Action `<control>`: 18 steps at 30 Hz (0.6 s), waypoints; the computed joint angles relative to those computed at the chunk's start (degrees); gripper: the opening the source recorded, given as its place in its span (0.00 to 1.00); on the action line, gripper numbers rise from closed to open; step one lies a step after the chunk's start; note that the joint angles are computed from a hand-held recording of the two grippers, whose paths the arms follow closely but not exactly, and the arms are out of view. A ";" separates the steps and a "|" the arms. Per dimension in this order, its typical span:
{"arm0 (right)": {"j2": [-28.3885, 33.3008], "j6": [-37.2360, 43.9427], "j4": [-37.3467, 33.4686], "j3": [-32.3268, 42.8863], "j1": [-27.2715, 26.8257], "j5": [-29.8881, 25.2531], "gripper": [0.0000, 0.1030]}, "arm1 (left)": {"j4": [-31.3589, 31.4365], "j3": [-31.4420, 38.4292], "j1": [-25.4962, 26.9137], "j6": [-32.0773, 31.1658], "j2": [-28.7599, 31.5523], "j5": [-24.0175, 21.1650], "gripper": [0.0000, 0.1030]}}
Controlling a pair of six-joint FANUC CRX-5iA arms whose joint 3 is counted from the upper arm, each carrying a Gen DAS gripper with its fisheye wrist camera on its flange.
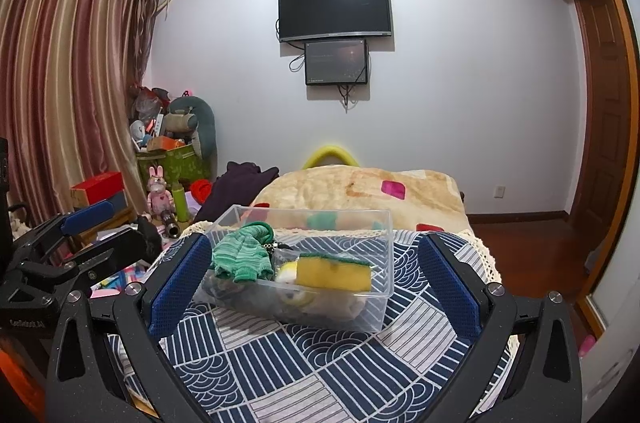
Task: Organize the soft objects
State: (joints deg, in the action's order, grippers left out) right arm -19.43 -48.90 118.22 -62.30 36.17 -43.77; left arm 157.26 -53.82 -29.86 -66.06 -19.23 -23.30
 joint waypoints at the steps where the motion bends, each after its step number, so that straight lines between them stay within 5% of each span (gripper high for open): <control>1: 0.02 0.03 -0.04 0.00 0.05 -0.07 1.00 | 0.79 0.07 -0.31 -0.88 -0.13 0.24 1.00; 14: 0.09 0.25 -0.35 0.02 0.55 -0.39 1.00 | 0.61 -0.45 -0.82 -1.18 -0.50 -0.22 1.00; 18: 0.18 0.16 -0.34 0.10 0.62 -0.42 1.00 | -3.51 -1.06 0.90 3.09 0.07 -2.04 1.00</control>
State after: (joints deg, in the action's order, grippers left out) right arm -19.25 -48.74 117.88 -62.20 36.78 -44.18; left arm 153.75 -54.88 -28.97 -62.97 -19.17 -25.34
